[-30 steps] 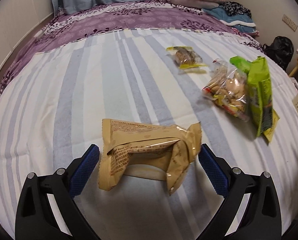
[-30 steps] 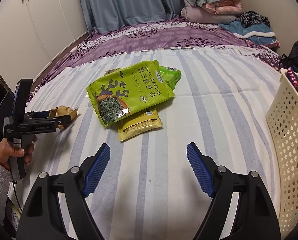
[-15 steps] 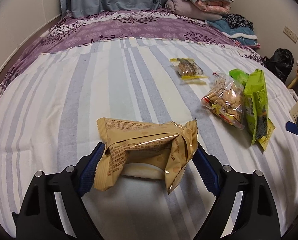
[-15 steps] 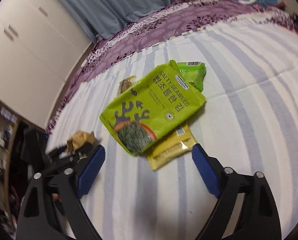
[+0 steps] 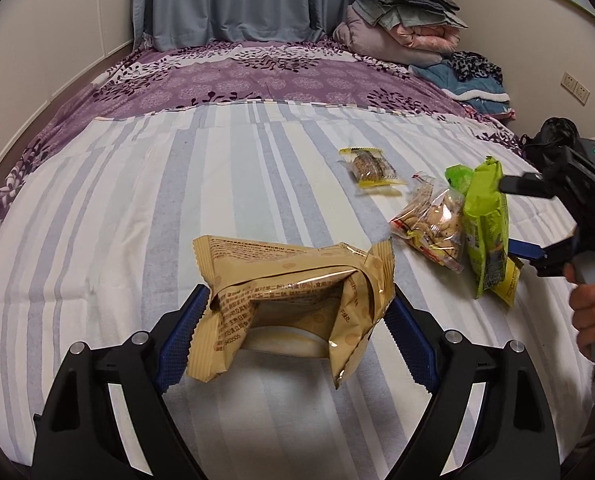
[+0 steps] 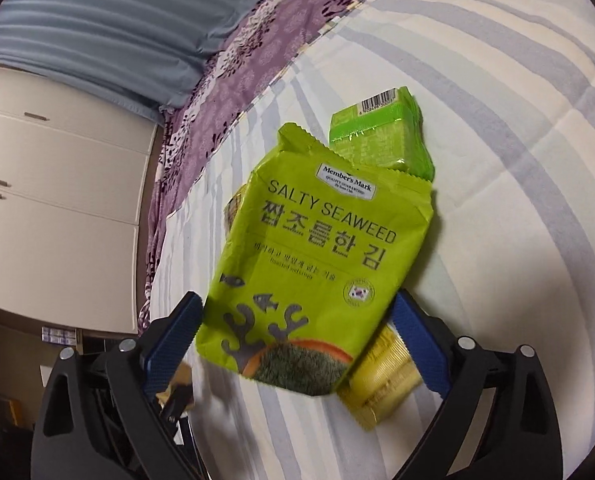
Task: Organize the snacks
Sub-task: 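Grasp the green Salty Seaweed bag with the right tool while the left tool holds the waffle pack, then carry the seaweed bag and waffle pack toward the cream basket with both tools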
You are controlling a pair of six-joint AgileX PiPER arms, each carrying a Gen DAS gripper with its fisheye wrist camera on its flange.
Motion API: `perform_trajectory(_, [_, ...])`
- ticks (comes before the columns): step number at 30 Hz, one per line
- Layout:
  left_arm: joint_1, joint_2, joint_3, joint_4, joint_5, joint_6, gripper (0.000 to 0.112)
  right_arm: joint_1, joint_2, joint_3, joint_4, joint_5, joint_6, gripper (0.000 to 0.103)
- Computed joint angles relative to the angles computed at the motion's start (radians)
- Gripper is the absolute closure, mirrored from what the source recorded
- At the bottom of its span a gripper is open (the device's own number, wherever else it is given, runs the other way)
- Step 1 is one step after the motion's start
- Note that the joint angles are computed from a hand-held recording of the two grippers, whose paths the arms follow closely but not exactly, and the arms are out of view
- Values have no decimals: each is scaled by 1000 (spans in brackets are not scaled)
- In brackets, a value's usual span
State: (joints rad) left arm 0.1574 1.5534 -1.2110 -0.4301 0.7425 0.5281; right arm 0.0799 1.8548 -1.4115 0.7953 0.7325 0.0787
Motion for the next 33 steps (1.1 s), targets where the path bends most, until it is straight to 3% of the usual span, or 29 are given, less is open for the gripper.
perform_trajectory(8, [-4, -24, 11, -11, 4, 3, 25, 76, 92, -173, -281, 22, 171, 5])
perform_trajectory(10, [-7, -24, 11, -5, 5, -6, 25, 93, 89, -178, -340, 23, 183, 10])
perform_trajectory(16, [-21, -24, 2, 4, 15, -18, 25, 85, 39, -126, -359, 28, 135, 19])
perform_trajectory(33, [-102, -100, -3, 43, 40, -78, 25, -34, -245, 149, -214, 23, -76, 20])
